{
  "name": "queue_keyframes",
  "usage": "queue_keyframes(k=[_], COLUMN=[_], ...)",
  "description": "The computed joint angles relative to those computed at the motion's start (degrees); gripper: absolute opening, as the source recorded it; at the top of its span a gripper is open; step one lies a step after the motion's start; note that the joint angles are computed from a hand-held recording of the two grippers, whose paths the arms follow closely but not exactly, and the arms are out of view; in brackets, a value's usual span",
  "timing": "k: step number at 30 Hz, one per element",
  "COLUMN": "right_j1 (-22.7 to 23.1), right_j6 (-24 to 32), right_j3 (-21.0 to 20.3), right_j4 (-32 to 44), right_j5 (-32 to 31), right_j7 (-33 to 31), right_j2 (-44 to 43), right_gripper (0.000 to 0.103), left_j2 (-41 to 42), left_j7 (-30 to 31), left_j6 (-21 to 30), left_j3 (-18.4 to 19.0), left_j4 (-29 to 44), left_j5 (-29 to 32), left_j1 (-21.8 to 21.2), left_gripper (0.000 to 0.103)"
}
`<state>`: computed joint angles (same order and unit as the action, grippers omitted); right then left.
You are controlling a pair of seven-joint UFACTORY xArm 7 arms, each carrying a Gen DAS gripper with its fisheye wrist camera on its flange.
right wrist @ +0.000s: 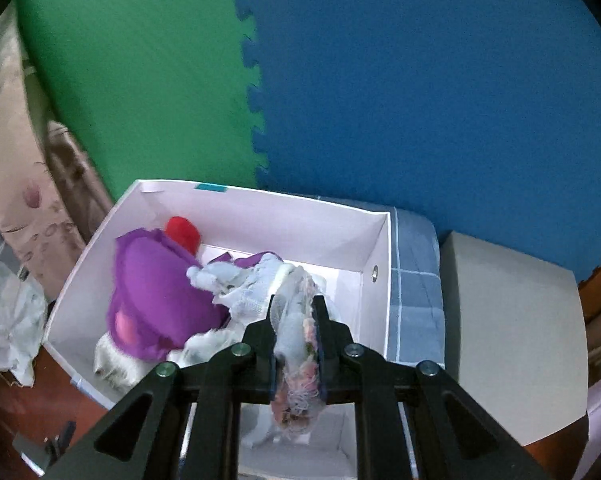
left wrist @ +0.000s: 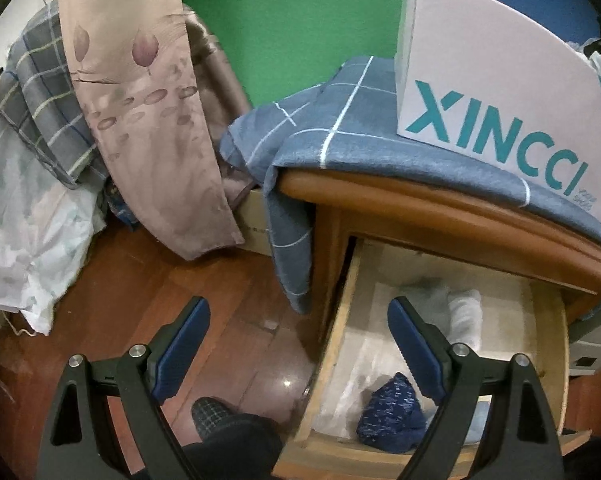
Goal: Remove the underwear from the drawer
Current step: 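Open the right gripper to drop the grey-pink sock into the box, then move the right gripper down into the drawer toward the white rolled sock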
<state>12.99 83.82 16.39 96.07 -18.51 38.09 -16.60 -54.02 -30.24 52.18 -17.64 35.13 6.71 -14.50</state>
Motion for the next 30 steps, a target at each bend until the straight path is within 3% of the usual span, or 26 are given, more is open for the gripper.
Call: queue_keyframes(k=[8, 10, 14, 16, 24, 30], right_j1=[-0.24, -0.31, -0.80, -0.94, -0.85, 1.30], right_j6=[-3.08, -4.35, -5.36, -5.10, -4.04, 0.18], right_j3=[-2.30, -2.78, -2.87, -2.53, -0.02, 3.44], right_j4=[-3.98, -5.85, -7.04, -6.65, -4.64, -9.00], right_j5=[1.15, 1.97, 2.40, 2.20, 1.90, 7.81], right_j7=[1.74, 2.15, 2.05, 1.56, -0.93, -5.34], right_j2=[1.42, 0.25, -0.87, -1.12, -6.63, -16.52], right_gripper=[0.019, 0.031, 0.039, 0.050, 0.051, 0.057], left_j2=[0.85, 1.39, 1.79, 1.90, 1.87, 1.29], left_j7=[0.17, 0.61, 0.75, 0.66, 0.41, 0.35], left_j6=[-0.23, -0.05, 0.43, 0.44, 1.05, 1.22], left_j3=[0.13, 0.29, -0.03, -0.09, -0.01, 0.37], left_j4=[0.21, 0.42, 0.51, 0.50, 0.58, 0.47], left_j5=[0.28, 0.10, 0.18, 0.27, 0.52, 0.58], left_j1=[0.15, -0.20, -0.45, -0.45, -0.43, -0.07], left_gripper=[0.089, 0.089, 0.089, 0.089, 0.089, 0.089])
